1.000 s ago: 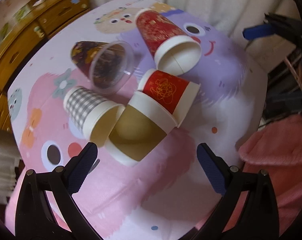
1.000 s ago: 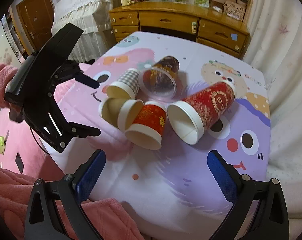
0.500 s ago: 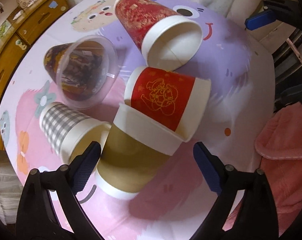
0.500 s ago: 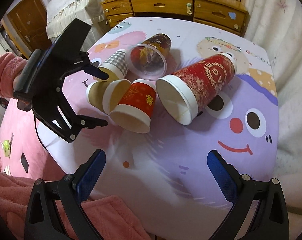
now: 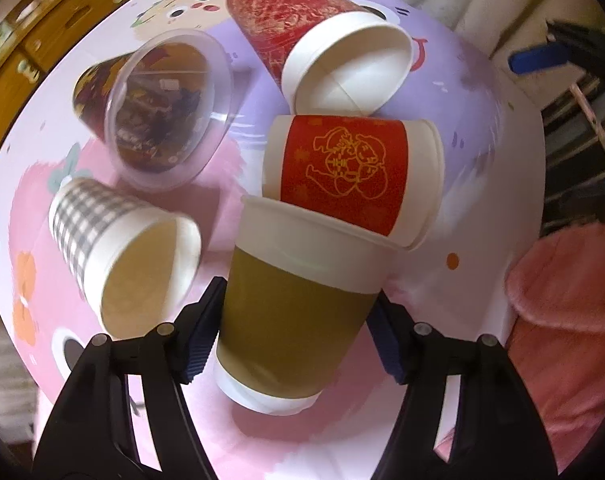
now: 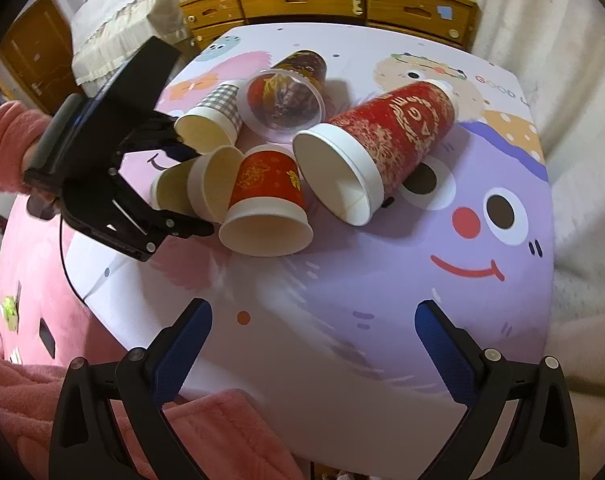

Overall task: Flip cup upright
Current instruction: 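Lift the brown-sleeved cup with the left tool and rotate it rim-up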

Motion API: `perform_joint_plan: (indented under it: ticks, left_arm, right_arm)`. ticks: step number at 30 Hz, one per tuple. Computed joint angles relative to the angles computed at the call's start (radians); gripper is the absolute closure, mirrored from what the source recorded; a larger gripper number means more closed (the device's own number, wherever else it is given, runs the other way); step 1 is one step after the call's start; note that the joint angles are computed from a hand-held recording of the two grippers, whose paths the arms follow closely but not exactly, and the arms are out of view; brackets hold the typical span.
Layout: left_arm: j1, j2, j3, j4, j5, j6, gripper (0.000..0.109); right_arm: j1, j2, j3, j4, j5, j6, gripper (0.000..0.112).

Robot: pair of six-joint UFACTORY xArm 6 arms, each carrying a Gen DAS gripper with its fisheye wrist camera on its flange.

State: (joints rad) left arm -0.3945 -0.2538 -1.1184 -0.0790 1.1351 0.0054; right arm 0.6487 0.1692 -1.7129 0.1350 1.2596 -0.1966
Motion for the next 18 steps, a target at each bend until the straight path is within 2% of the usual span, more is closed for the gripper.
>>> perform_joint_plan:
  ticks: [8,15,18]
  left_arm:
    - [-0.014,-0.105,0.078,-0.035,0.002,-0.371,0.046]
    - [-0.066,-0.267,0.177,-0.038,-0.029,-0.685,0.046]
    - [-0.079,-0.342,0.239,-0.058,-0.058,-0.803,0.046]
  right_arm:
    - [0.0,-0.059,0.064,0.001,-0.019,0.165,0.009]
    - [-0.016,-0.164,0.176,0.075,-0.059,0.382,0.009]
    - [-0.035,-0.225,0.252,0.156,-0.091,0.487,0.009]
